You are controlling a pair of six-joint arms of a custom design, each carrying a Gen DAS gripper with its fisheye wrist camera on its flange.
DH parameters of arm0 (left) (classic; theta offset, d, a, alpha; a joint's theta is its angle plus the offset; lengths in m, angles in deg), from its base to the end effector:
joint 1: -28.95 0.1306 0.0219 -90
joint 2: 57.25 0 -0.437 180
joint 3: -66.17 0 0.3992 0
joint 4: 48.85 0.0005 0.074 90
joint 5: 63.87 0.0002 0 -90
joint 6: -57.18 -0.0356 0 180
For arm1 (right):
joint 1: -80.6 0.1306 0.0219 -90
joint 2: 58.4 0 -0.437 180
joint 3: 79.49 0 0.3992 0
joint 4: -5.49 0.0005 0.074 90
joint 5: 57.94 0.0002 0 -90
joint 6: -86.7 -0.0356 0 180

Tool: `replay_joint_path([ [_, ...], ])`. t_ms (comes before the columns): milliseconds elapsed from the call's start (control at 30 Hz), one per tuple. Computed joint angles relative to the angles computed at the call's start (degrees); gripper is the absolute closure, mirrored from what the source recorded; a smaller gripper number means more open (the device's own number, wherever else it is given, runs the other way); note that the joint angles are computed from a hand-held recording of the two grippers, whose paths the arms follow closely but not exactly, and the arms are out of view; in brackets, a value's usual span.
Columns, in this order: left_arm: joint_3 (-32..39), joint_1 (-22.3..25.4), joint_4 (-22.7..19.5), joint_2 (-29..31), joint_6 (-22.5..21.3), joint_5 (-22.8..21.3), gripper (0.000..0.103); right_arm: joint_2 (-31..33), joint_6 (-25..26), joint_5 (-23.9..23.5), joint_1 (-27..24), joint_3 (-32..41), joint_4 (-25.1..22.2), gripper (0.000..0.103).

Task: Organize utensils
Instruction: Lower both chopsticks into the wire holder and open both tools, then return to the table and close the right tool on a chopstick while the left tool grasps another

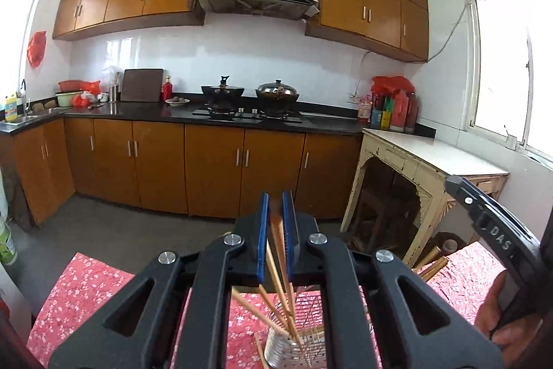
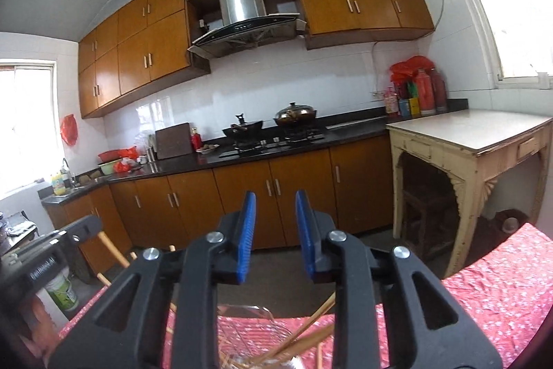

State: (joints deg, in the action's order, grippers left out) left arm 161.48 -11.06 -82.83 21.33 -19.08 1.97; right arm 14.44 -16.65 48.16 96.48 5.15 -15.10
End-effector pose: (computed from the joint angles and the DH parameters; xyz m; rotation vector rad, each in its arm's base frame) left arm 0.3302 -0.2588 0.6421 0.1349 1.8478 -0.2600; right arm 0.3786 0.0969 0.6130 0.1693 1.7117 0.1357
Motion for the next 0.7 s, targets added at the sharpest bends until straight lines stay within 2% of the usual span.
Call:
replay_joint_path([
  [133, -0.9, -0.2, -1.8, -2.0, 1.0, -0.9, 0.094, -2.3, -0.2, 1.8, 0.4, -0.6, -3.2, 0.075],
  [267, -1.8, -0.5, -3.7, -3.7, 2.0, -2.1, 0.085, -5.0, -1.3, 3.0, 0.9, -2.3, -7.4, 0.075],
  [333, -3.2, -0.6, -4.7, -5.4, 2.7, -2.6, 0.085, -6.7, -1.9, 3.6, 1.3, -3.7, -9.9, 0.075],
  [467, -6.3, -0.9, -6.0, -8.6, 3.5, -3.5, 0.085, -10.0, -3.1, 4.6, 1.9, -7.7, -13.4, 0.075],
  [700, -13.2, -2.5, -6.9, -12.8, 4.4, -6.5, 0.083, -14.1, -8.5, 3.9, 2.2, -16.1, -18.9, 0.075],
])
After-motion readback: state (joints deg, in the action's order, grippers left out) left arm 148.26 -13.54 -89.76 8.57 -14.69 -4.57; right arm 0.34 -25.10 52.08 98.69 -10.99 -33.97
